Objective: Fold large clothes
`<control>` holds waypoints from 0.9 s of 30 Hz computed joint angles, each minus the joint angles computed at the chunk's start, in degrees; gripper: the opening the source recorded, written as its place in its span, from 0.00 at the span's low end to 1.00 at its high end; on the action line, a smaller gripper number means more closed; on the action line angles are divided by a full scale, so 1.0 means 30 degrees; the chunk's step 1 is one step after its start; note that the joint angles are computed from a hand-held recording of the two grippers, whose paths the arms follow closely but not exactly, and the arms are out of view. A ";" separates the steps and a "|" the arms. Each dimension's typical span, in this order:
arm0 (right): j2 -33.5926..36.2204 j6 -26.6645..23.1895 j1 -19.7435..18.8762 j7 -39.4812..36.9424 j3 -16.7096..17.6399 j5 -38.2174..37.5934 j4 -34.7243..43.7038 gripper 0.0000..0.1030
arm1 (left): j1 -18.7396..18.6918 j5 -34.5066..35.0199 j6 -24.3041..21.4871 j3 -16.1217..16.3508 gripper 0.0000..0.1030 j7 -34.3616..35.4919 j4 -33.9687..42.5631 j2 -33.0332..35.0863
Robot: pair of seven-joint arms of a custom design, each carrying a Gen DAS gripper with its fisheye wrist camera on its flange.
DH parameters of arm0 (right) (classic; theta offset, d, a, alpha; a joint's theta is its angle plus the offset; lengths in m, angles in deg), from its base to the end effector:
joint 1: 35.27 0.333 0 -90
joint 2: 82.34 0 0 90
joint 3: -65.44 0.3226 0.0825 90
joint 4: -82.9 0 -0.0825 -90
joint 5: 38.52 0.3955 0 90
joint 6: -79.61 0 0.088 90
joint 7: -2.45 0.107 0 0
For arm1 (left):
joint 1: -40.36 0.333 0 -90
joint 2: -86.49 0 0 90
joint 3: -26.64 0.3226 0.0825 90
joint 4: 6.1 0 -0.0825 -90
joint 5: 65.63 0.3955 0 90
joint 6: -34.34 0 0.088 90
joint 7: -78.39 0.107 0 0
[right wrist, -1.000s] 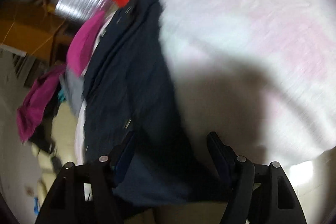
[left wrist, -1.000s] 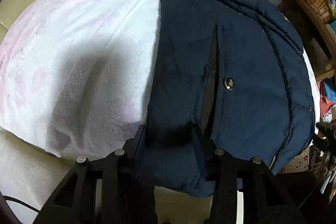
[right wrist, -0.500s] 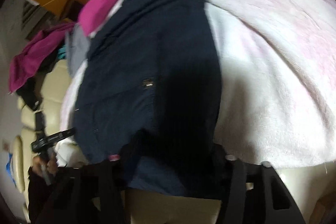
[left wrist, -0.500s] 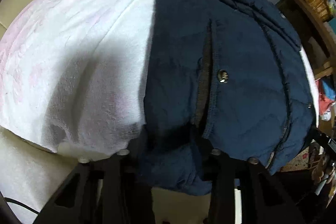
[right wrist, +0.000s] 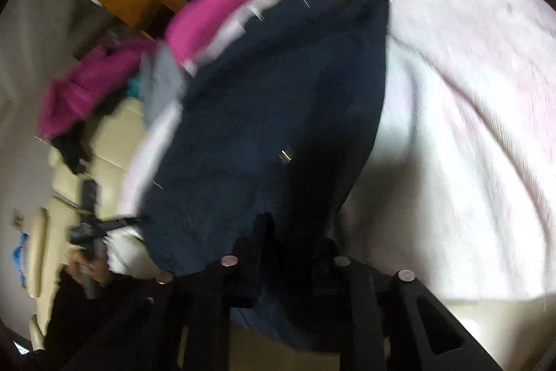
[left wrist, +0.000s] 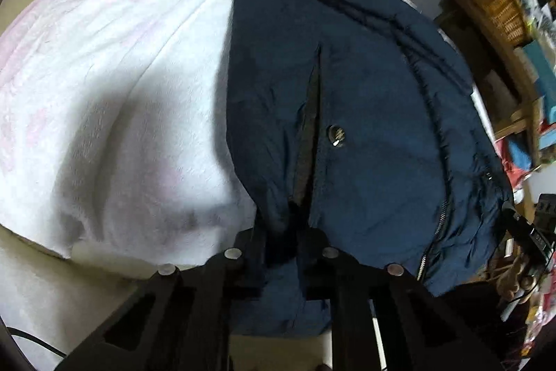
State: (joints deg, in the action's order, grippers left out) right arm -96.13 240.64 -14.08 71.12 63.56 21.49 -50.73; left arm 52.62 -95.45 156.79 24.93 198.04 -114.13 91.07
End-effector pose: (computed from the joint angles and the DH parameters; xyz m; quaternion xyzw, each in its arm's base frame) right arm 0.4974 0.1290 0.4968 -0.5743 0.6891 0.0056 0.4419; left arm 0.6055 0.0914 0.4870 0.6552 -0.7150 0.2428 0.0215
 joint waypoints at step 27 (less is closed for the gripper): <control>0.3063 0.1853 -0.1352 -0.5224 0.0030 0.7354 0.6344 0.12 | 0.2510 -0.8264 -0.5081 -0.1107 0.09 0.0283 1.1068 0.5735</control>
State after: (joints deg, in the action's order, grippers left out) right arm -86.94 246.20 -18.13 55.44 63.65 43.55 -31.70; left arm 60.15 -120.24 141.55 21.61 198.89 -80.92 108.27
